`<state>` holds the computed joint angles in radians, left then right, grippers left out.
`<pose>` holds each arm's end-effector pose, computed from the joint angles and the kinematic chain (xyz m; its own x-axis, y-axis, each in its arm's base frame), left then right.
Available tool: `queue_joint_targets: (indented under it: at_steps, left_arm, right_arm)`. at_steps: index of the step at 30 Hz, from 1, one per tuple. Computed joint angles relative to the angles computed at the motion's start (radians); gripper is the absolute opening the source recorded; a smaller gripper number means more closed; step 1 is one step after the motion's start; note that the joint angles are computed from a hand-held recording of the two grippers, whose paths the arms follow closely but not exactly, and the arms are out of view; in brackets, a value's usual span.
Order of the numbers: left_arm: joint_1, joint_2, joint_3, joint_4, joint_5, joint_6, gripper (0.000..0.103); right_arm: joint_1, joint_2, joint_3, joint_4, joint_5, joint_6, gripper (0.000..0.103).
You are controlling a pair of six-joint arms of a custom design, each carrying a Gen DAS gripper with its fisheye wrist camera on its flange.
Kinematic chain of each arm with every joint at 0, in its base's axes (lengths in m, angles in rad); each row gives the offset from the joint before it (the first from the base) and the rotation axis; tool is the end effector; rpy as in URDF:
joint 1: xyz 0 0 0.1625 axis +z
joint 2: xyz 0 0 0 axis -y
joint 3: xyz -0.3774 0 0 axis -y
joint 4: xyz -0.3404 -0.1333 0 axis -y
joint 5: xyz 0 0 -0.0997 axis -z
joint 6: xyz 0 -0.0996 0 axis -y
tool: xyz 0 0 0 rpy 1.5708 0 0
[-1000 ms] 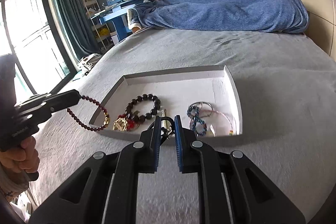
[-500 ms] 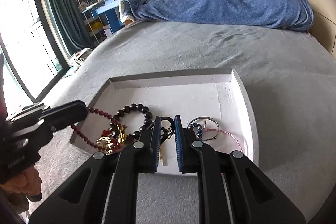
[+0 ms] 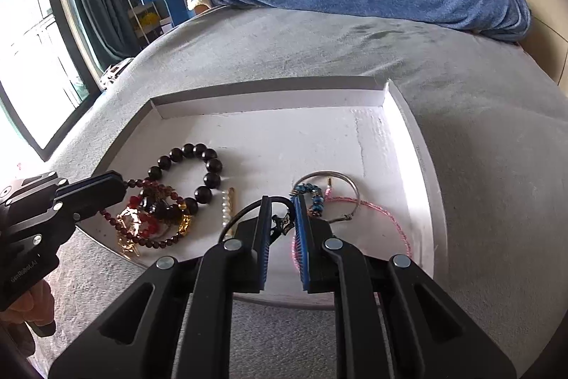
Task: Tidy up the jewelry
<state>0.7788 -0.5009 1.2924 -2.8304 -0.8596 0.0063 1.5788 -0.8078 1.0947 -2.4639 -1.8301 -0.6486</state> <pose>-0.3541 -0.6281 0.0792 -0.7378 0.3363 -0.5854 0.6399 0.6248 -0.4475 0.1136 -0.7232 0.3166 -0.7672 -0.3862 0.5121 -0.5898 0.7385 -0.3268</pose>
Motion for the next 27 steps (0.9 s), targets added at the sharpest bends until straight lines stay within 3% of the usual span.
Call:
queue_joint_targets:
  at_steps: [2,4,6,7,9,14,21,27]
  left_arm:
    - [-0.001,-0.002,0.011,-0.015,0.017,-0.01,0.006]
    - [-0.003,-0.006,0.02,-0.019,0.028,-0.027,0.013]
    - [-0.007,-0.01,0.037,-0.045,0.045,-0.034,0.03]
    - [-0.011,-0.013,0.049,-0.065,0.053,-0.033,0.035]
    - [-0.015,-0.022,0.069,-0.096,0.054,-0.033,0.051]
    - [-0.04,-0.039,0.127,-0.179,0.104,-0.031,0.074]
    - [-0.085,-0.056,0.207,-0.26,0.175,-0.03,0.091]
    - [-0.118,-0.072,0.278,-0.307,0.23,-0.08,0.095]
  right_arm:
    - [0.0,-0.003,0.006,-0.01,0.0,-0.001,0.013]
    - [0.002,-0.007,0.012,-0.022,-0.003,-0.009,0.014]
    - [0.002,-0.015,0.026,-0.037,0.002,-0.016,0.021]
    - [0.002,-0.021,0.036,-0.05,0.005,-0.02,0.029]
    - [0.0,-0.04,0.067,-0.084,0.021,-0.03,0.034]
    - [-0.01,-0.094,0.149,-0.158,0.059,-0.046,0.053]
    - [-0.032,-0.186,0.283,-0.248,0.11,-0.053,0.072]
    - [-0.052,-0.262,0.386,-0.317,0.144,-0.062,0.085]
